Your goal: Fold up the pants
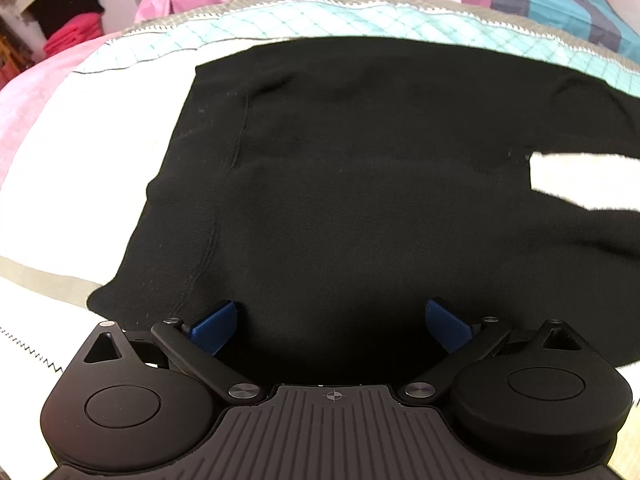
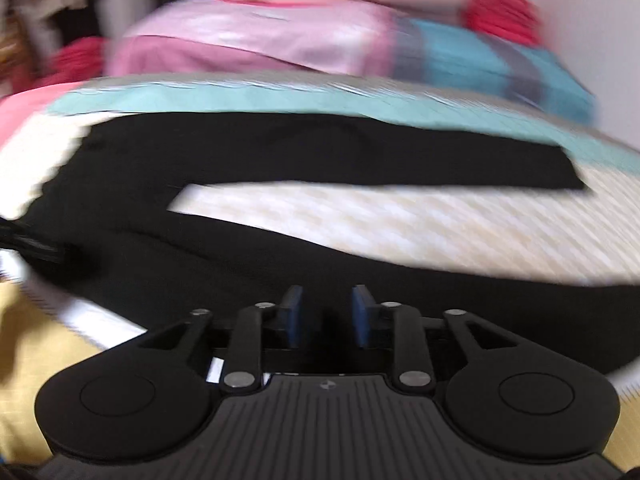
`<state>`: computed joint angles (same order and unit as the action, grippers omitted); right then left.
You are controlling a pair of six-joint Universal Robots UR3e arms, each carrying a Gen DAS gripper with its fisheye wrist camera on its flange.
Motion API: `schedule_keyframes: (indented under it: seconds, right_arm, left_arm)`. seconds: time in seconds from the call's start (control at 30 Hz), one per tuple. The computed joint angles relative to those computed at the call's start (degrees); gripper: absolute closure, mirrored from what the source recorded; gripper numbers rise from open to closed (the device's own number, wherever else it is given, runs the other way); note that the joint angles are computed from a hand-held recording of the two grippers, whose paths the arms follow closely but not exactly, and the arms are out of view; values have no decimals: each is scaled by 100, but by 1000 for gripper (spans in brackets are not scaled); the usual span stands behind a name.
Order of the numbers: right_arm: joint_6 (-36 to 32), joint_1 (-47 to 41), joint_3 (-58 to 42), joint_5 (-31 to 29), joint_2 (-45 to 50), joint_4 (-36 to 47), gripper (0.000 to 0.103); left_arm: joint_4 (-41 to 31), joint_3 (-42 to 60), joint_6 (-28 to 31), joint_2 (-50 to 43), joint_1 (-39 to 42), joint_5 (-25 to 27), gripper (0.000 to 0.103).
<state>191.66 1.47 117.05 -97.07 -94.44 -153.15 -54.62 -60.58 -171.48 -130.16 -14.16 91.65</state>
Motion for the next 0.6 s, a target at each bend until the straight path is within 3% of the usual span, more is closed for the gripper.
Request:
schedule_keyframes:
  seconds: [0.17, 0.23, 0.27, 0.33, 0.4, 0.43, 0.5, 0.6]
  right_arm:
    - [-703, 414, -1606, 1364, 1605, 403, 50]
    - [-1026, 630, -2240, 1511, 2277, 506, 40]
    - [-1153, 747, -2577, 1454, 2627, 577, 40]
    - [-1048, 825, -2985, 1399, 3121, 601, 47]
    - [-940, 837, -3129, 1435, 3163, 650, 89]
    - [-887, 722, -3190, 1901, 3009, 1073, 95]
    - [-1070, 643, -2958, 2533, 2605, 1498, 95]
    - [-1503, 802, -2633, 2308, 2426, 1326, 94]
  left_arm:
    - [-77, -245, 242, 229, 176, -128, 0]
    - [-117, -303, 294, 288, 230, -148, 0]
    - [-121, -308, 318, 292, 252, -139, 0]
    - [-117, -317, 349, 288, 292, -137, 0]
    - [-175, -271, 349, 276, 299, -119, 0]
    - [-214, -242, 352, 269, 299, -99, 0]
    - [-310, -234, 413, 309, 349, -48, 0]
    - [-292, -467, 504, 470, 558, -86, 0]
